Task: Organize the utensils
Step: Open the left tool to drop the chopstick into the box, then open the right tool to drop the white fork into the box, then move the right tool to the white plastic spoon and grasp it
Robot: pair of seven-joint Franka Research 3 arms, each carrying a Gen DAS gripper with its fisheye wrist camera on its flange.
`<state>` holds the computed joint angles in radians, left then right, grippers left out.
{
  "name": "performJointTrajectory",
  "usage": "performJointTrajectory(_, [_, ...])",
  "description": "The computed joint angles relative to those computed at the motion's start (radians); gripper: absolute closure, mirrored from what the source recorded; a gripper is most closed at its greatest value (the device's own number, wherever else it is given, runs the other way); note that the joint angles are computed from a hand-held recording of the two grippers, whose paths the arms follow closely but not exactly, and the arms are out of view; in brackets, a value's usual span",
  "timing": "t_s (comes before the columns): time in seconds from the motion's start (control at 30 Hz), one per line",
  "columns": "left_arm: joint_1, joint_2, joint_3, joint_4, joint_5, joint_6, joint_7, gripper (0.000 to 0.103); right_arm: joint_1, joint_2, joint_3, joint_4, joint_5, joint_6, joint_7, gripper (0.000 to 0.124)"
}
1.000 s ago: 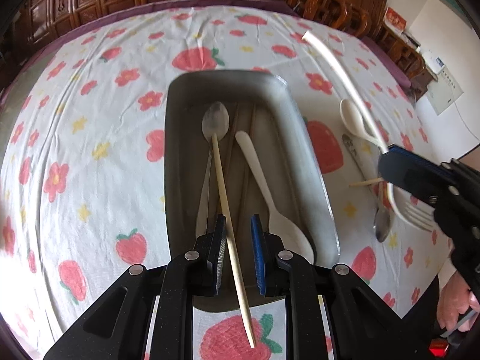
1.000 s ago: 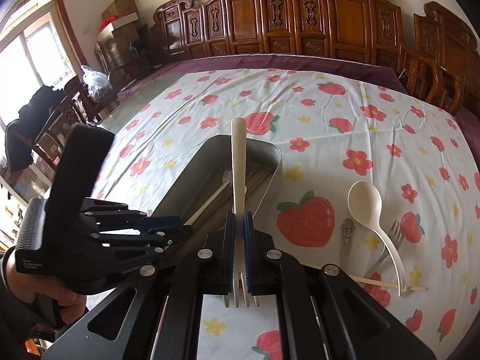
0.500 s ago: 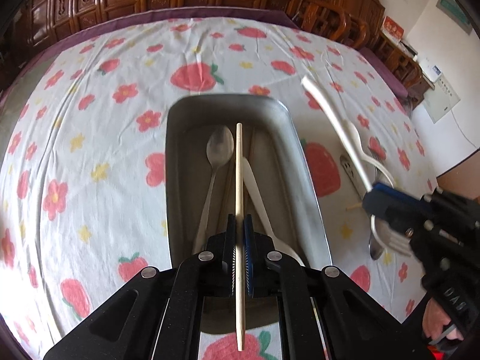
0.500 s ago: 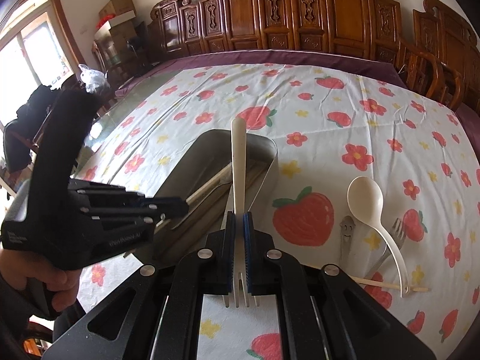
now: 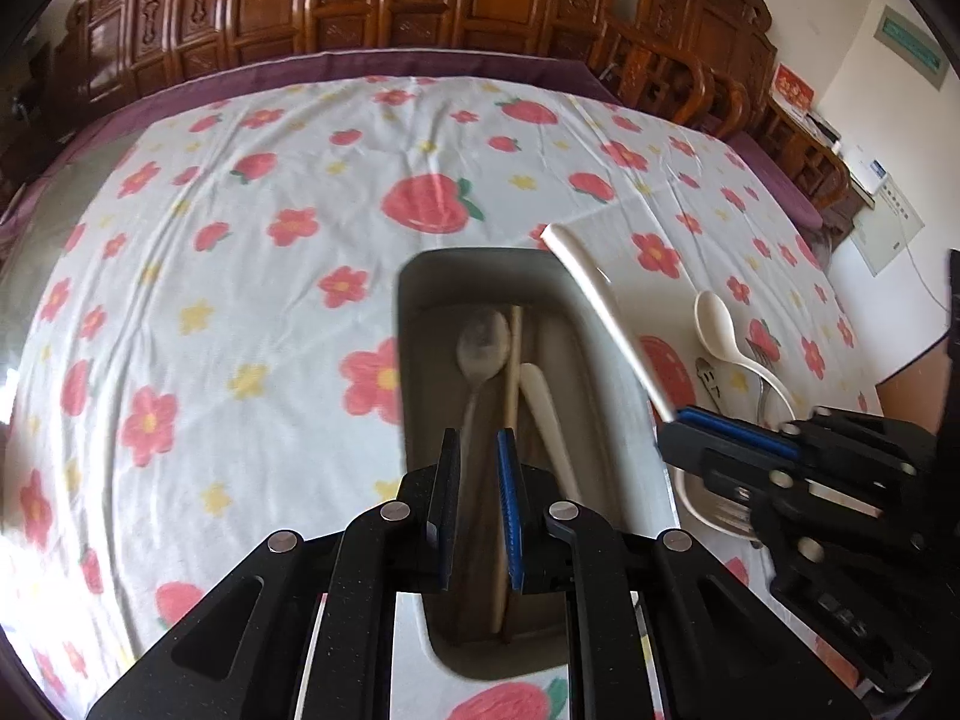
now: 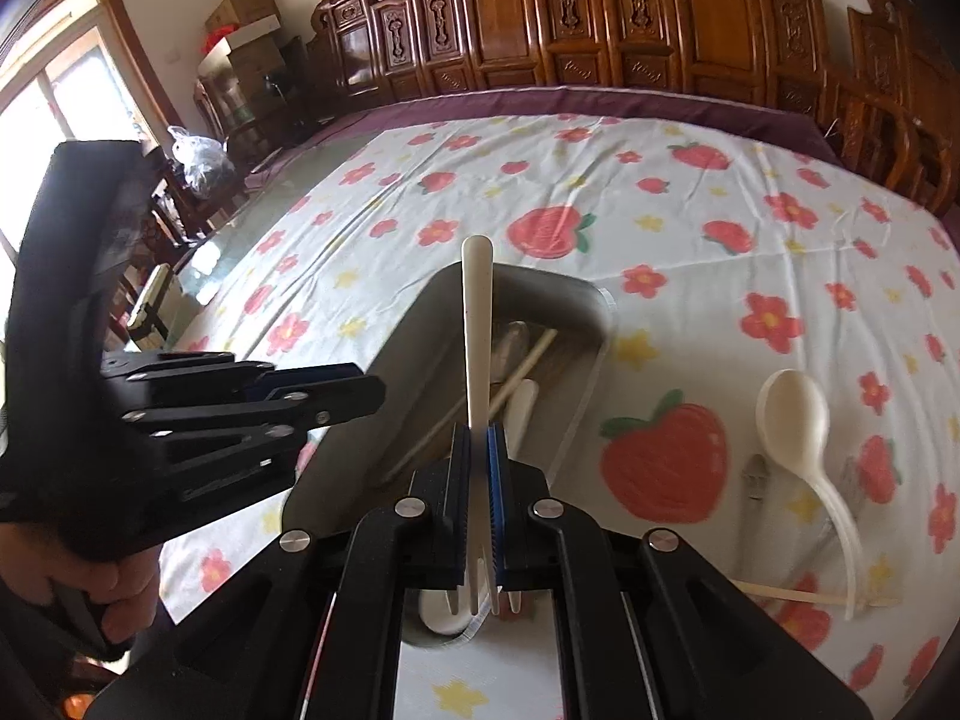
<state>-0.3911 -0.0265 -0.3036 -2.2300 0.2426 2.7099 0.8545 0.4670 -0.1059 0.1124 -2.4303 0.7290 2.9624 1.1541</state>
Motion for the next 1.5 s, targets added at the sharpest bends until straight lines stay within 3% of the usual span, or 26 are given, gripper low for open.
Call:
performJointTrajectory(0.2, [0.011,-0.072,0.006,-0.053,0.024,-0.012,-0.028,0.092,0.026,0.048,-0.001,0.064,0.232,-0.021,-0.16,0.116])
performJointTrajectory(0.57, [0.012,-0.131,-0.002,-0.086,0.046,-0.019,-0.061,0.092,0.006,-0.01,0.008,0.021,0.216,-0.03,-0.169,0.115])
performJointTrajectory(0.83, [-0.007,-0.138,-0.024,-0.064,0.072,-0.02,-0.089,0.089,-0.068,-0.216,-0.016,-0.182,-0.022,-0.005,-0.036,0.115])
performJointTrajectory(1.0, [-0.024,-0.123,-0.04,-0.039,0.1,-0.025,-0.111,0.081,-0.146,-0.348,-0.043,-0.309,-0.176,-0.017,0.049,0.102])
performJointTrajectory(1.13, [-0.034,-0.108,-0.053,-0.019,0.134,-0.023,-0.14,0.06,-0.2,-0.432,-0.081,-0.39,-0.256,-0.039,0.083,0.091])
performJointTrajectory(1.3, [-0.057,-0.079,-0.06,0.008,0.15,-0.028,-0.151,0.052,-0.243,-0.473,-0.111,-0.437,-0.317,-0.069,0.094,0.091])
performJointTrajectory(1.5, [-0.087,-0.026,-0.07,0.049,0.163,-0.036,-0.162,0.05,-0.24,-0.429,-0.137,-0.434,-0.335,-0.057,0.073,0.091])
